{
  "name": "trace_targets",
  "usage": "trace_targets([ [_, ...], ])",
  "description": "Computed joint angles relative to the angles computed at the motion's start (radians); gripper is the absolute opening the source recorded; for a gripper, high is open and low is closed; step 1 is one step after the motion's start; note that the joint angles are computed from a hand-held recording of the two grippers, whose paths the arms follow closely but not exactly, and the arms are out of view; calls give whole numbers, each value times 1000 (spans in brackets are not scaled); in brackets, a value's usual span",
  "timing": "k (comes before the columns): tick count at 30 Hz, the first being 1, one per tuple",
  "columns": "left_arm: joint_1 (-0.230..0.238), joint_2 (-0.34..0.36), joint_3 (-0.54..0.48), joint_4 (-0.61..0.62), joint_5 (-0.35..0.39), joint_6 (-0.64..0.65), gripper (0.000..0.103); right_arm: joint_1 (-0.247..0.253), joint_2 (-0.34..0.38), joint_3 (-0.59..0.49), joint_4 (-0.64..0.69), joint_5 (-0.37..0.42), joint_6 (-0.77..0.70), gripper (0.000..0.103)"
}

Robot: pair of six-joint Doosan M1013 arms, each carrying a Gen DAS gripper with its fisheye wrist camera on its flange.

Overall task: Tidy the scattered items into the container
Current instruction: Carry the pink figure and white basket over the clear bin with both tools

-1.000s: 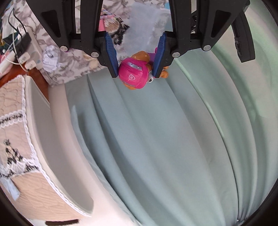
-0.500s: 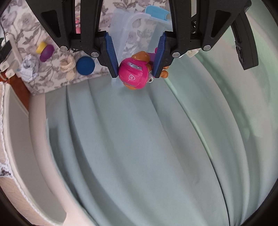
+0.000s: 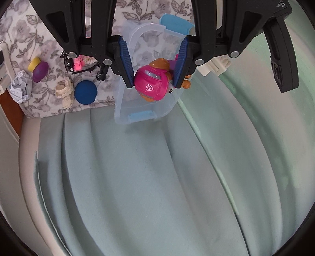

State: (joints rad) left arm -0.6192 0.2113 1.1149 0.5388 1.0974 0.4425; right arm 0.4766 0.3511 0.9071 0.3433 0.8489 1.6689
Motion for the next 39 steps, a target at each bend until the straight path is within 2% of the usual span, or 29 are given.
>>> trace_targets([
  [17, 51, -1, 41, -74, -13, 0, 34, 20, 67, -61, -14, 105, 5, 44],
  [39, 77, 27, 33, -132, 10, 27, 34, 20, 101, -76, -16, 161, -7, 44],
])
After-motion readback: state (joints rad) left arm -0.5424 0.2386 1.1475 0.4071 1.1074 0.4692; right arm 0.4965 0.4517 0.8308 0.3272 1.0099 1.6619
